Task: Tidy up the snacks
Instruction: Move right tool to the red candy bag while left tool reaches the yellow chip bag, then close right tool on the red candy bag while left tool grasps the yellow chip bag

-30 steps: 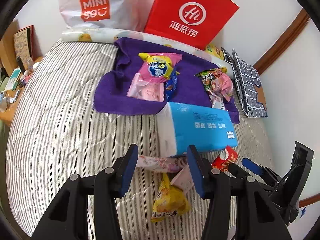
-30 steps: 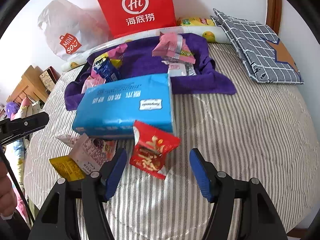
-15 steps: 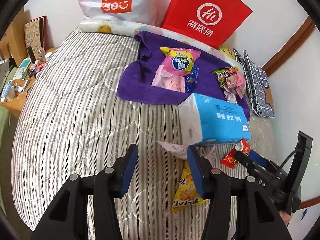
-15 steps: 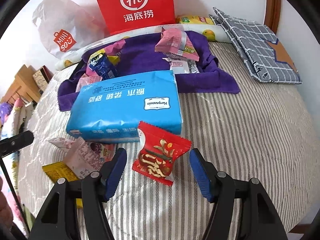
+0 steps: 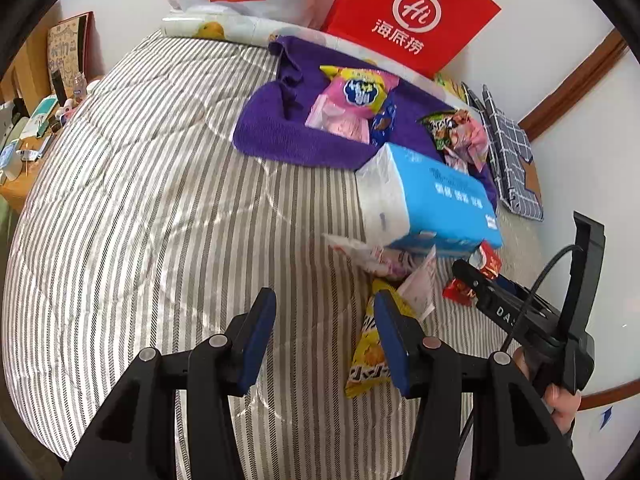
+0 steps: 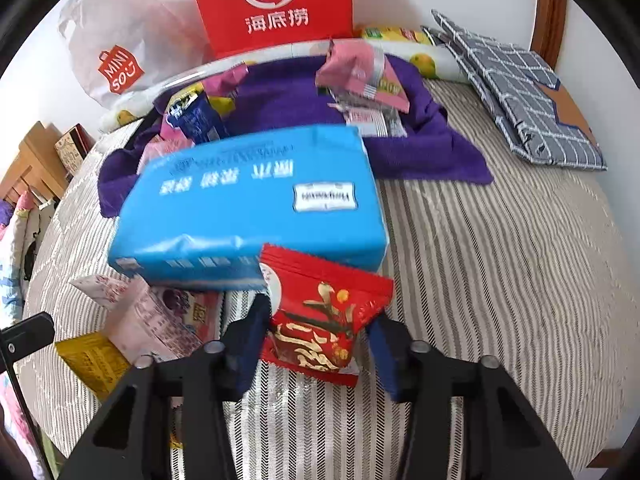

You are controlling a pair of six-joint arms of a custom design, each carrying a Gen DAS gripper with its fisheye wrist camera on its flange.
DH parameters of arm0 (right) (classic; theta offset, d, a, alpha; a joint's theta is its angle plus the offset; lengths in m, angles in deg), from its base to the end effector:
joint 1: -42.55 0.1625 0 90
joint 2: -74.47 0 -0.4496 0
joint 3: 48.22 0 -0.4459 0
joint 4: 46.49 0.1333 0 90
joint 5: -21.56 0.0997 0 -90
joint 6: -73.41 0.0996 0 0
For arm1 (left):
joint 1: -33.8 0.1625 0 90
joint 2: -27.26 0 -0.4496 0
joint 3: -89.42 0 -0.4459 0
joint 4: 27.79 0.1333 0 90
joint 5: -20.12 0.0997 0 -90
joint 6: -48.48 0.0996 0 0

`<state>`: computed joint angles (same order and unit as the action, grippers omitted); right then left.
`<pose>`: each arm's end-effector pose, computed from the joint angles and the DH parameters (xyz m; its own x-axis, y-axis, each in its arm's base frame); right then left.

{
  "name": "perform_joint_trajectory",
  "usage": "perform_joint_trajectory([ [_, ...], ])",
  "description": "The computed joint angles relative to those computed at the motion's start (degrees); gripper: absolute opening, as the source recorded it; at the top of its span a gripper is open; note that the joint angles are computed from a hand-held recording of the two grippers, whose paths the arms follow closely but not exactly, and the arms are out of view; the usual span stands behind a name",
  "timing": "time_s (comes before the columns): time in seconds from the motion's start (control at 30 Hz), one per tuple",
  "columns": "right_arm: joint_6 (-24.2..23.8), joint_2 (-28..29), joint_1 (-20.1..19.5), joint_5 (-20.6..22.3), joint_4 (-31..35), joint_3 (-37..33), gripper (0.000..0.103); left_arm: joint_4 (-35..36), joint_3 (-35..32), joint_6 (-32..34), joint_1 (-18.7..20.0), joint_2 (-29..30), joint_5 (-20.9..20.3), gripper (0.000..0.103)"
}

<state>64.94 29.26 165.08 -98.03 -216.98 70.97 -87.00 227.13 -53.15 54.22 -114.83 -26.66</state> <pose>0.3660 -0.4174 -0.0218 -0.6762 -0.5392 0.5020 -0.6409 0.7666 -0.0399 -0.0673 -0.2401 0.3634 -0.8284 -0.4652 -0.3120 -0.1386 0.7100 -0.6904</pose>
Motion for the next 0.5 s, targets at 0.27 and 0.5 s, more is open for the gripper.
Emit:
perform_joint_trajectory([
  [0.27,-1.3,-0.5,0.2,1.2,-2.3,0.7,0.039,-1.5,1.6,1.0,-0.5,-2.4,-0.7,0.05],
  [0.5,-2.8,-3.1,0.9,0.8,-0.8,2.0,0.039,-0.9,1.8,0.3,-1.8,-3.1,-0.6,0.05],
])
